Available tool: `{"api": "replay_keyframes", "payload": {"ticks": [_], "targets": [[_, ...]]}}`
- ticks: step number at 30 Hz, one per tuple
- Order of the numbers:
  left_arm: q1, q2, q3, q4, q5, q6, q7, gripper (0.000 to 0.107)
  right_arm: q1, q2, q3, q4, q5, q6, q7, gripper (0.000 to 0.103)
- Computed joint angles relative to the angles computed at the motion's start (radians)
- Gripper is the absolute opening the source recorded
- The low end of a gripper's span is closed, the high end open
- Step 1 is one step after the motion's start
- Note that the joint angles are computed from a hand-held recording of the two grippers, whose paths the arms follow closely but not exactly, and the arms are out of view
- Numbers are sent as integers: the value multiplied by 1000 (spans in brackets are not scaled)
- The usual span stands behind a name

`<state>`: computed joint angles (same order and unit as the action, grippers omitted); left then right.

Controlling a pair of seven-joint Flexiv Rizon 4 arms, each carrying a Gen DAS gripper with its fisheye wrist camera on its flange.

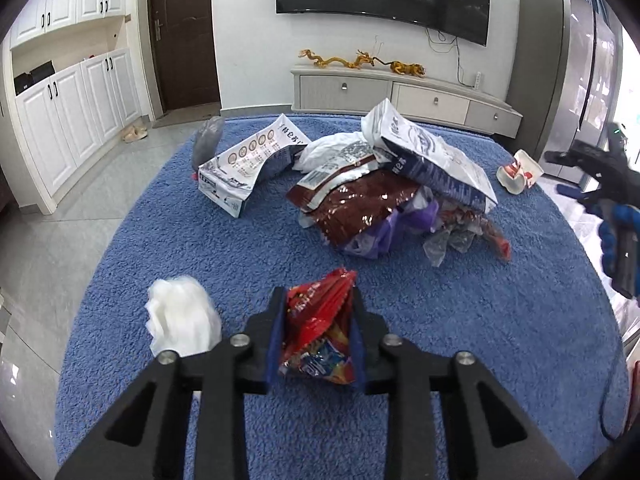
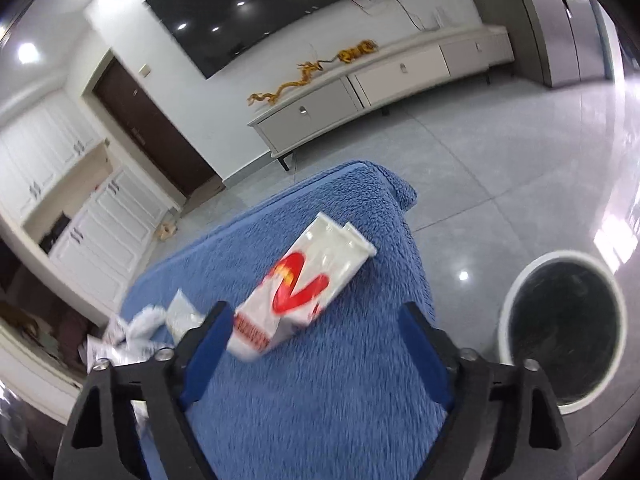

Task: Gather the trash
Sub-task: 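Grasp the red snack wrapper with the left tool while the right tool grasps the white-red bag, then carry both held wrappers over the grey bucket bin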

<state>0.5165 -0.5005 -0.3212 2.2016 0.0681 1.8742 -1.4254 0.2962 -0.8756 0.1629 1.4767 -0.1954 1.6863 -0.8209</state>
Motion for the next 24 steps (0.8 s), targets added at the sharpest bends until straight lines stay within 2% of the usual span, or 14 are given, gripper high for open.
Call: {"api": "replay_keyframes", "payload": {"ticks": [4, 6, 8, 11, 12, 15, 16, 19, 21, 24], "targets": [[53, 3, -57, -1, 0, -23, -7, 22, -140, -112, 196, -142, 3, -68, -27, 58], [87, 4, -95, 3, 0, -30, -11, 22, -195, -157, 288, -188, 12, -84, -67, 54], [107, 6, -117, 7, 0, -30, -14, 21, -218, -170, 326, -207, 24, -93, -102, 49], [155, 14, -171, 17, 4, -36, -21, 21, -250, -192, 394, -230, 32, -114, -176, 35], [156, 21, -171, 20, 3, -34, -23, 21, -258, -195, 411, -235, 34, -129, -201, 26], [151, 53, -165, 34, 6, -23, -31, 21, -253, -188, 422, -235, 62, -123, -248, 22], [156, 63, -169, 41, 10, -19, -35, 21, -253, -184, 430, -230, 73, -111, -266, 17], [180, 92, -187, 62, 29, -7, -54, 21, -259, -158, 442, -188, 91, -73, -304, 15], [210, 111, -217, 75, 47, -2, -71, 21, -254, -137, 440, -162, 93, -48, -310, 15], [307, 138, -319, 101, 88, 1, -98, 21, -269, -105, 460, -102, 88, 2, -305, 15]]}}
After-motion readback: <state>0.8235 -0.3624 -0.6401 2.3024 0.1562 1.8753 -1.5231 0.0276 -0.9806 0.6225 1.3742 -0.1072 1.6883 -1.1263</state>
